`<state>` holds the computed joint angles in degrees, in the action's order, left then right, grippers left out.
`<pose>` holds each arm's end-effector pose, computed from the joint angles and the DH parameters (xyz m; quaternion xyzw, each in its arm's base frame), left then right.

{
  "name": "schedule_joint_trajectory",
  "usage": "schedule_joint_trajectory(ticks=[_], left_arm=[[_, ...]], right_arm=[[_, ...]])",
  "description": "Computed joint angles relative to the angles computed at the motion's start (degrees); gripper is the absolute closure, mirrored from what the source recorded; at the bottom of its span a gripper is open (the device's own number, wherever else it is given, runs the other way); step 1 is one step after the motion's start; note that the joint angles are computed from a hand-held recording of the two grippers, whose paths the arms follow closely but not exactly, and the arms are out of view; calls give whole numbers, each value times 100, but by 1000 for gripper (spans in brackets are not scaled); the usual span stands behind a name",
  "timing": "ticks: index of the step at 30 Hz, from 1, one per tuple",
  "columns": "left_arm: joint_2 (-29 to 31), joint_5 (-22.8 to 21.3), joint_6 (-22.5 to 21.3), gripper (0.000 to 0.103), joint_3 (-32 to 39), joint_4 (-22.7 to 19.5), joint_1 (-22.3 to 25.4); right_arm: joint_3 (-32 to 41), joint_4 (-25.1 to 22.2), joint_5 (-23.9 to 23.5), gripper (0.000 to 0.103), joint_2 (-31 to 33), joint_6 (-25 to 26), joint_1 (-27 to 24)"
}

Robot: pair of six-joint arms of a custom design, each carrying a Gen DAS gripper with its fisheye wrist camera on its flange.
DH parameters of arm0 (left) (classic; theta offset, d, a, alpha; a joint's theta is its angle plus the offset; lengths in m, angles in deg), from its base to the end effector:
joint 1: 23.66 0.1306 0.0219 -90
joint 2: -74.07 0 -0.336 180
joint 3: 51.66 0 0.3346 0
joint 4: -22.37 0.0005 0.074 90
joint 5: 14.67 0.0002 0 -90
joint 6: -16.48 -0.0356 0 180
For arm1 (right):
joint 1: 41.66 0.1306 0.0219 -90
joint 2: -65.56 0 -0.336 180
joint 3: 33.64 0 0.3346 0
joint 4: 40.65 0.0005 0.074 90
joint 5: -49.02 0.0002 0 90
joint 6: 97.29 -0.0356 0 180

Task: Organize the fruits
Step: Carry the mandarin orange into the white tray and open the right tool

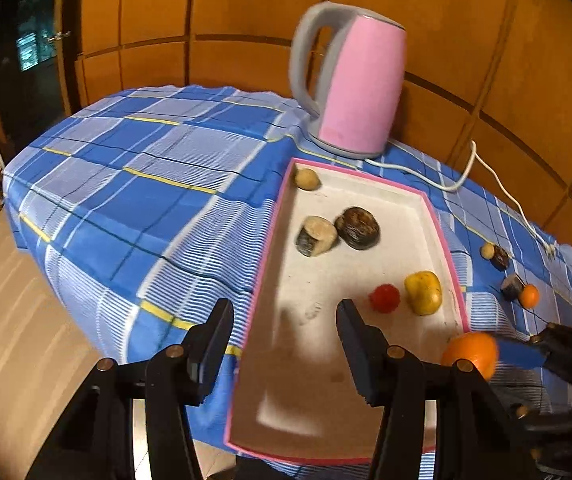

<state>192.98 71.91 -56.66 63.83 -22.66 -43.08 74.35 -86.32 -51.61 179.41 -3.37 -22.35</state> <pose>0.5578 -0.1949 0.3227 0.0103 0.9346 -0.0839 0.3456 0.5248 0.1903 0.3183 -0.2192 0.9147 0.1306 0.3134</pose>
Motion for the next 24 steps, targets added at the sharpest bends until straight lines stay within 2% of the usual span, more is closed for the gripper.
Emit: schedule_joint_trajectory(ticks=[3, 8, 13, 16, 20, 22, 24], left_arm=[[-106, -34, 16, 49, -142, 85, 59], [-207, -47, 81, 49, -308, 185, 131], [-209, 18, 82, 49, -351, 215, 136], [-211, 28, 91, 49, -354, 223, 136], [-216, 10, 106, 49, -363, 223, 134], [-215, 13, 107, 49, -359, 226, 129], [-215, -7, 78, 49, -348, 223, 111]], right_arm=[[351, -254, -112, 63, 292, 173, 113], [1035, -801, 294, 63, 888, 418, 276], [1280, -813, 855, 61, 1168, 201, 294], [1235, -756, 764, 56, 1149, 70, 233], [1063, -617, 751, 55, 1028, -27, 224], [910, -506, 682, 46, 906, -90, 208], [750, -352, 586, 45, 777, -167, 193]])
